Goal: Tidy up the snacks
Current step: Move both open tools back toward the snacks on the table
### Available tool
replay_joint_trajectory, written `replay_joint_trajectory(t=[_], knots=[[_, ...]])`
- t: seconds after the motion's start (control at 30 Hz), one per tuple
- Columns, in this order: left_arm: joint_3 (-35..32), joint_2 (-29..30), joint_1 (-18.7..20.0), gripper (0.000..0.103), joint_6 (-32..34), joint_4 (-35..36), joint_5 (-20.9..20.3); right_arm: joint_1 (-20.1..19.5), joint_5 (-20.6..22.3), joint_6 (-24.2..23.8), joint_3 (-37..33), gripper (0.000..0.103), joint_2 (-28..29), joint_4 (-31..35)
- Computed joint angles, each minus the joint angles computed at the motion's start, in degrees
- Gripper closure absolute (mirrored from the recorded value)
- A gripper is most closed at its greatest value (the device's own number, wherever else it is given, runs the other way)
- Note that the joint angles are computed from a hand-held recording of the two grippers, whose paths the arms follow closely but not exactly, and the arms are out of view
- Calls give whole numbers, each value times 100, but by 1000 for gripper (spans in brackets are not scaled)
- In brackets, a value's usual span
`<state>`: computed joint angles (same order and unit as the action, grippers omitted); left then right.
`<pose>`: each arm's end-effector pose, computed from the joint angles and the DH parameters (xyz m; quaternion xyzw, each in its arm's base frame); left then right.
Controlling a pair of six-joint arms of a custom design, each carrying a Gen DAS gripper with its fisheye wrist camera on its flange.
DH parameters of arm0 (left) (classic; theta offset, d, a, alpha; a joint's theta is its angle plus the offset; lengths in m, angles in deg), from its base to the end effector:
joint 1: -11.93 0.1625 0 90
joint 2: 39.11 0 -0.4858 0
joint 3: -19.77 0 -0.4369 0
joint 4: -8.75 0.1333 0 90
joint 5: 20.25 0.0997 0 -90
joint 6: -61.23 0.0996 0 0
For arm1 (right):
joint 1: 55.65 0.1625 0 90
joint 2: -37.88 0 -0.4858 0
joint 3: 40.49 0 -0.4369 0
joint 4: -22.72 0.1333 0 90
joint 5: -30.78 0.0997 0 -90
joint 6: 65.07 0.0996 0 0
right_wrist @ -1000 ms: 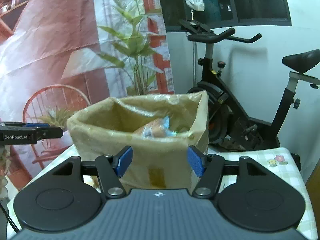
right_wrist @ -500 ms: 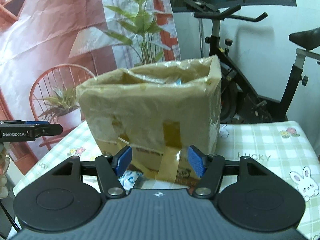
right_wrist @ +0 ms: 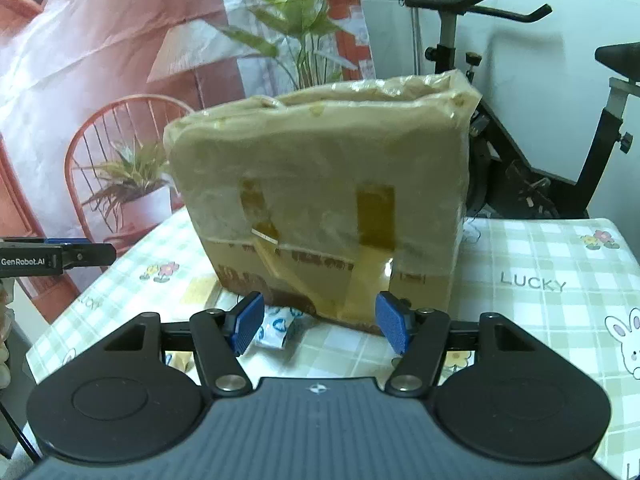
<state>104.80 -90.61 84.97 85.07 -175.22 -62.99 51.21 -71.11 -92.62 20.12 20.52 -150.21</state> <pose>-0.0285 -0.8011 0.3547 0.0869 0.8123 -0.4395 0.3734 0.3750 -0.8486 -0.0033 0.3210 -0.8795 0.3270 0.1284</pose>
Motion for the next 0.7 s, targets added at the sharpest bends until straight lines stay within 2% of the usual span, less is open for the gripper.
replay_joint_trajectory(t=[0.7], knots=[[258,-99,217,45,-552,234,-21,-37,-119,111,-224,38,228,292]])
